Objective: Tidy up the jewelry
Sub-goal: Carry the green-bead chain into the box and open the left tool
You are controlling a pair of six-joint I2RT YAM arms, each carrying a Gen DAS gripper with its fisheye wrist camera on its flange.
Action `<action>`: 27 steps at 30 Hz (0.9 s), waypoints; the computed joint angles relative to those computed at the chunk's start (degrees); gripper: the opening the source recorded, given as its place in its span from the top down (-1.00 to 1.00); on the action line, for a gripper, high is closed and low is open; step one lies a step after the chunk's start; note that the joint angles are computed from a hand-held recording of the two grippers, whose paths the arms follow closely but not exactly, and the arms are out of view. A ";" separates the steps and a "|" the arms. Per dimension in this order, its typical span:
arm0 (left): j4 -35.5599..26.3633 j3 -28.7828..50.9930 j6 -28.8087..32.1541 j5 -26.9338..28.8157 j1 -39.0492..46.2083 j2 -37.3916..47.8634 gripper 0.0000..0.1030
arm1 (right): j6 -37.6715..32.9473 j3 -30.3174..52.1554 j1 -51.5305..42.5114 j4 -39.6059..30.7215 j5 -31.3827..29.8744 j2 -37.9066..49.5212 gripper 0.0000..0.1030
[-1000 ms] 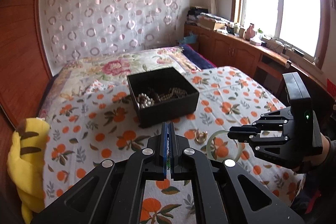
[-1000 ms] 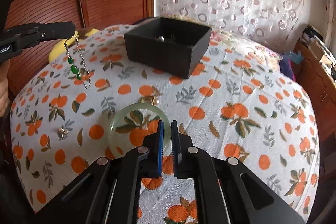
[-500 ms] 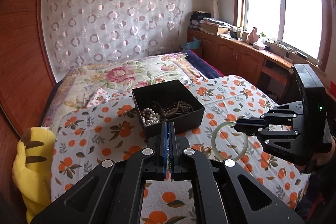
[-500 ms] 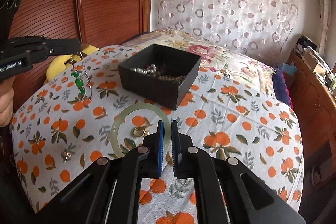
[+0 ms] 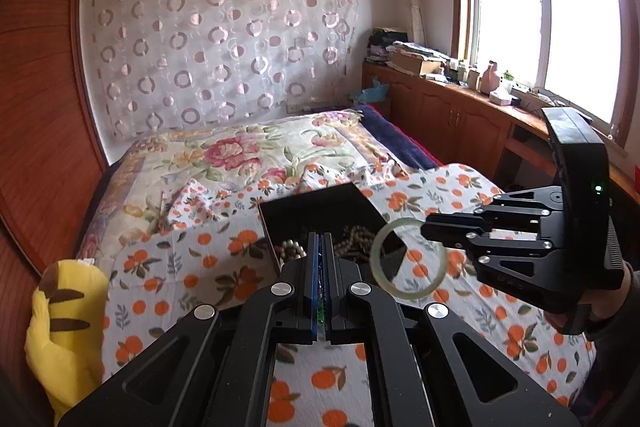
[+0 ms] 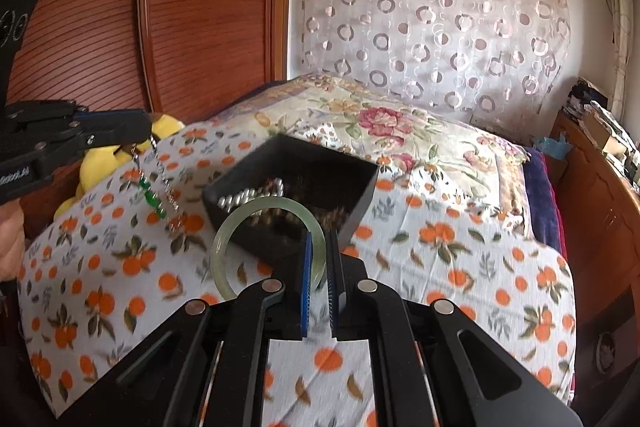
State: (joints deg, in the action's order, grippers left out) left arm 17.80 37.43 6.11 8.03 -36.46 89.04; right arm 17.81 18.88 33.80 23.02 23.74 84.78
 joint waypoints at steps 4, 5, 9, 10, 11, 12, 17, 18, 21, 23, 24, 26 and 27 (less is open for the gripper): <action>-0.53 3.38 -0.04 0.26 0.47 2.38 0.99 | -2.88 3.83 -3.63 1.69 -2.84 3.90 0.84; -0.72 4.41 -0.01 0.31 0.55 3.07 0.99 | -3.37 4.43 -4.25 2.10 -3.29 4.66 0.84; -1.41 7.78 0.01 0.36 0.60 5.60 0.99 | -5.14 7.91 -7.03 3.65 -5.49 9.47 0.84; -1.43 8.18 -0.02 0.32 0.54 5.99 0.99 | -5.37 8.60 -7.48 3.94 -5.88 10.66 0.84; -1.62 9.02 -0.02 0.32 0.52 6.70 0.99 | -5.74 9.37 -7.94 4.17 -6.33 11.98 0.84; -1.74 9.74 0.01 0.35 0.51 7.37 0.98 | -5.98 9.74 -8.15 4.43 -6.56 12.81 0.84; -2.23 13.29 -0.34 0.59 0.56 11.09 0.98 | -7.24 11.92 -9.26 5.04 -8.99 17.61 0.83; -2.44 14.33 -0.43 0.66 0.55 12.22 0.98 | -7.56 12.23 -9.35 5.02 -9.40 18.06 0.82; -3.16 16.98 -0.57 0.78 0.42 14.94 0.99 | -7.55 11.29 -9.45 6.56 -9.86 18.26 0.82; -3.60 18.89 -0.65 0.95 0.42 16.83 0.99 | -7.46 10.62 -9.65 6.84 -10.02 17.64 0.82; -3.76 19.62 -0.63 1.08 0.48 17.59 0.98 | -7.65 9.88 -9.72 7.20 -10.02 16.91 0.82; -4.44 21.41 -0.65 1.00 0.31 19.00 0.99 | -7.46 8.77 -9.49 7.44 -9.89 15.68 0.82; -4.85 22.41 -0.62 0.97 0.17 19.75 0.99 | -7.43 8.26 -9.48 7.13 -10.02 14.92 0.82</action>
State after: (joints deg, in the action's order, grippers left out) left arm 12.95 59.84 5.49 9.00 -36.29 108.79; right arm 10.38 27.14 24.32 30.15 13.72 99.69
